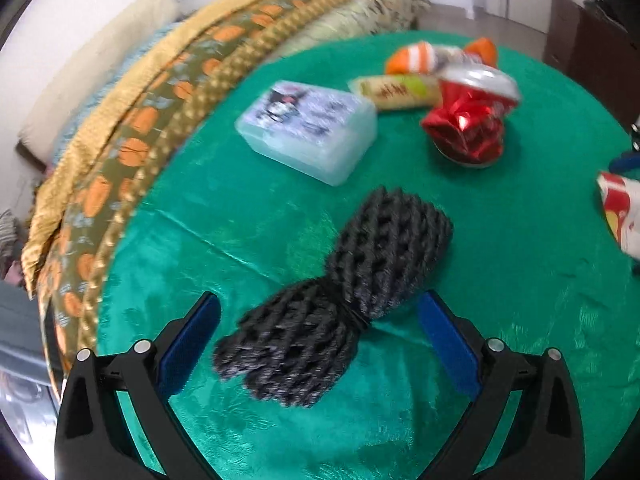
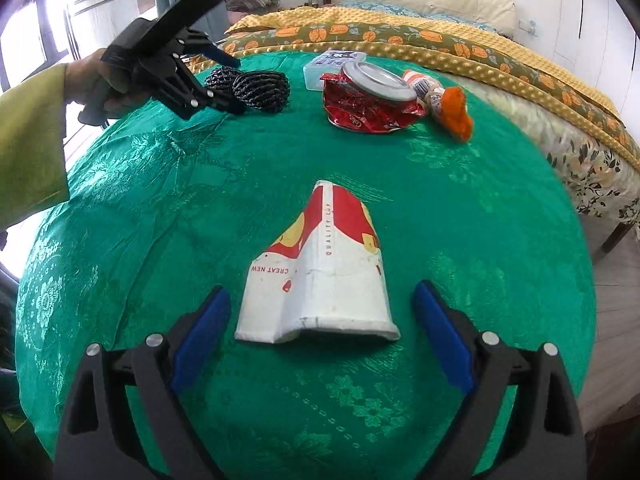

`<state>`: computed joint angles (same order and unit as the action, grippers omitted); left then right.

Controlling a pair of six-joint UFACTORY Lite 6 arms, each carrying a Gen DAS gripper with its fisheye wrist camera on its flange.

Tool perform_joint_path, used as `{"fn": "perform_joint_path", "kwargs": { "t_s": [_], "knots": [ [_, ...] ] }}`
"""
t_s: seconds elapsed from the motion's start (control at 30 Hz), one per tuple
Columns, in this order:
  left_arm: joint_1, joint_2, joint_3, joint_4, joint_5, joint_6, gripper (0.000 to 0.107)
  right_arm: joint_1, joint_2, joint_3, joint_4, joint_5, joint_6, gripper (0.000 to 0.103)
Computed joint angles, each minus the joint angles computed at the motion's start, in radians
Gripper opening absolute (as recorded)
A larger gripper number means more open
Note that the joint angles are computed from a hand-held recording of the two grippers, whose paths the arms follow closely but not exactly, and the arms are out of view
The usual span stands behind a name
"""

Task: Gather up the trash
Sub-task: 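Set the white-red wrapper down and reach the left tool to the black mesh nets, then grasp the black mesh nets with the left tool while the right tool regrasps the wrapper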

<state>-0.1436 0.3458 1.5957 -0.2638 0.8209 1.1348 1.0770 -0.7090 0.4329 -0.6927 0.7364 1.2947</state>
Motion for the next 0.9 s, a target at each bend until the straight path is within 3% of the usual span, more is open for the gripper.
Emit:
{"fn": "perform_joint_path", "kwargs": {
  "t_s": [0.07,0.13,0.17,0.23,0.33,0.53,0.7,0.73,0.83,0.9],
  "knots": [
    [0.019,0.017,0.044,-0.045,0.101,0.029,0.067,-0.006,-0.012,-0.006,0.006,-0.007,-0.006,0.090],
    [0.033,0.020,0.065,-0.069,0.164,0.030,0.053,-0.015,-0.027,-0.012,0.014,-0.015,-0.016,0.090],
    [0.042,0.029,0.087,-0.079,0.209,0.009,0.047,-0.018,-0.031,-0.014,0.016,-0.018,-0.017,0.090],
    [0.058,0.007,0.074,-0.093,0.233,-0.016,0.045,-0.019,-0.034,-0.015,0.018,-0.021,-0.017,0.090],
    [0.069,-0.088,-0.034,-0.089,0.197,-0.141,0.045,-0.020,-0.034,-0.015,0.018,-0.022,-0.017,0.090],
    [0.071,-0.414,-0.355,0.040,0.157,-0.565,0.046,-0.027,-0.050,-0.024,0.024,-0.036,-0.019,0.090],
    [0.078,-0.668,-0.590,0.011,0.213,-0.630,0.048,-0.017,-0.050,-0.025,0.019,-0.033,-0.005,0.090],
    [0.075,-0.712,-0.629,0.003,0.224,-0.622,0.052,-0.016,-0.050,-0.024,0.018,-0.032,-0.004,0.090],
    [0.014,-0.845,-0.736,0.045,0.193,-0.638,0.078,-0.016,-0.047,-0.022,0.018,-0.028,-0.006,0.090],
    [0.002,-0.900,-0.786,0.036,0.180,-0.631,0.084,-0.016,-0.048,-0.023,0.019,-0.030,-0.005,0.090]
  ]
}}
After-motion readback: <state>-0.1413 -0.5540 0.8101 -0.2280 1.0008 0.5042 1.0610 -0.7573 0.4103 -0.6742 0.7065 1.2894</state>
